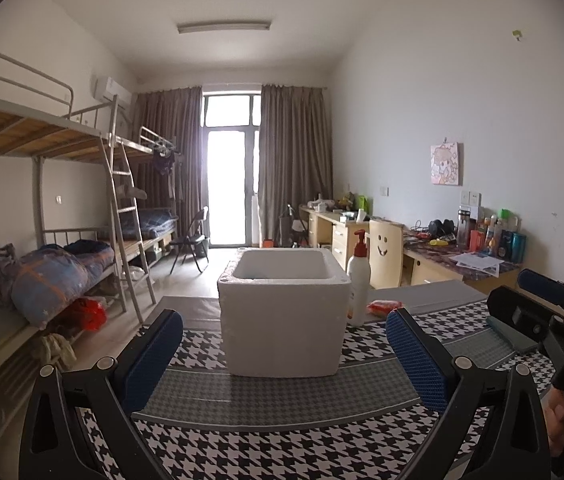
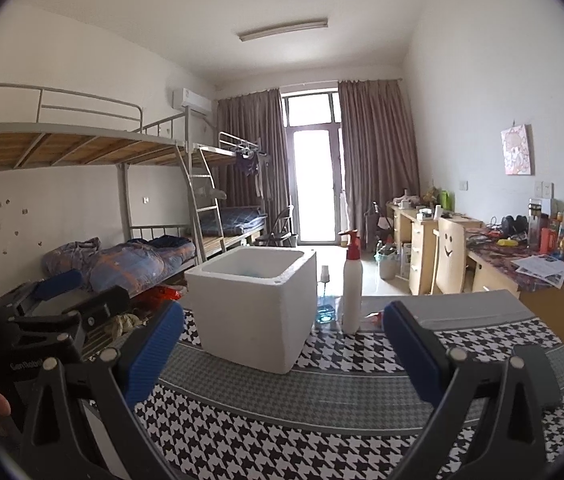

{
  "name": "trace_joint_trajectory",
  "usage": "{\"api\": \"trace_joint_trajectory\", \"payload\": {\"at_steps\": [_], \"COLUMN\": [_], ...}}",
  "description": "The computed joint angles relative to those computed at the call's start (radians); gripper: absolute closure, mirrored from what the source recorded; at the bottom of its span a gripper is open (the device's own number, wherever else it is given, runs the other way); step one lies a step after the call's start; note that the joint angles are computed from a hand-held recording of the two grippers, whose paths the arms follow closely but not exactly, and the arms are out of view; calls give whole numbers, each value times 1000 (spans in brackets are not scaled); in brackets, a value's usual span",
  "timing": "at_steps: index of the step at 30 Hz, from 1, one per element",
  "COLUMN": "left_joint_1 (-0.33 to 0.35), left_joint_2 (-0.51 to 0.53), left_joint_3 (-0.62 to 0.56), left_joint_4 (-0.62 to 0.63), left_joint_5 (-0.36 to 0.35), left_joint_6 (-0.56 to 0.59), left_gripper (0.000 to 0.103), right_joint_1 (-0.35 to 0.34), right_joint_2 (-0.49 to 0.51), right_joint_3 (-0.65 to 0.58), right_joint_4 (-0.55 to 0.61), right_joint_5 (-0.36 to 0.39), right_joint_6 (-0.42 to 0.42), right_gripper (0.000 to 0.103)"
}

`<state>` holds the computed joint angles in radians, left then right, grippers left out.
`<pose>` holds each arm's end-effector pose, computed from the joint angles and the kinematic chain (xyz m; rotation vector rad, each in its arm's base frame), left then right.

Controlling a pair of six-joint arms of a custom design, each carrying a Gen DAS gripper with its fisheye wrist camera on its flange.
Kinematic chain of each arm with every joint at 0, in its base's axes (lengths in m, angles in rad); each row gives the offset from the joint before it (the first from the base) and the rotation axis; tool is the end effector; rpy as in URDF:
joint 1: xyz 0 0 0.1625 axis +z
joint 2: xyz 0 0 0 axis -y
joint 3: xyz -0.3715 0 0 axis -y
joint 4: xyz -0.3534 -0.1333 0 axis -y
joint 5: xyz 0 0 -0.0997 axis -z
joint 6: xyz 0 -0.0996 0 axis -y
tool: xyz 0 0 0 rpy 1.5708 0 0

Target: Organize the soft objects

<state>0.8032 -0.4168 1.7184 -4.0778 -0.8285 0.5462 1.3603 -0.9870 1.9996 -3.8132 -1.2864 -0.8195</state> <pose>-0.2291 -0.5264 0.0391 0.8381 2.0089 -1.5284 0.0500 -0.5377 0.2347 0.9052 -2.1099 1.5650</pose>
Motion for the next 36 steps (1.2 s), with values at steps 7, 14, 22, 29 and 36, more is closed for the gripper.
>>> {"api": "trace_joint_trajectory", "payload": {"at_steps": [7, 14, 22, 29, 36], "left_joint_1": [10, 9, 8, 4, 11], "left_joint_2": [-3, 9, 14, 19, 28], "left_joint_3": [18, 19, 45, 67, 77], "left_joint_4": [-8, -36, -98, -160, -170], "left_joint_5": [-17, -13, -11, -18, -22], "left_joint_6": [1, 3, 12, 28, 31], "left_gripper": [1, 1, 1, 1, 1], "right_joint_1": [-19, -29, -40, -48, -66], "right_joint_2": [9, 43, 28, 44, 34], "right_joint_3": [27, 46, 50, 69, 90], "right_joint_4": [-57, -164, -123, -173, -176], "right_joint_5": [34, 45, 41, 27, 54], "right_joint_6": [-5, -20, 36, 29, 48], "right_gripper": [2, 2, 2, 2, 2]}}
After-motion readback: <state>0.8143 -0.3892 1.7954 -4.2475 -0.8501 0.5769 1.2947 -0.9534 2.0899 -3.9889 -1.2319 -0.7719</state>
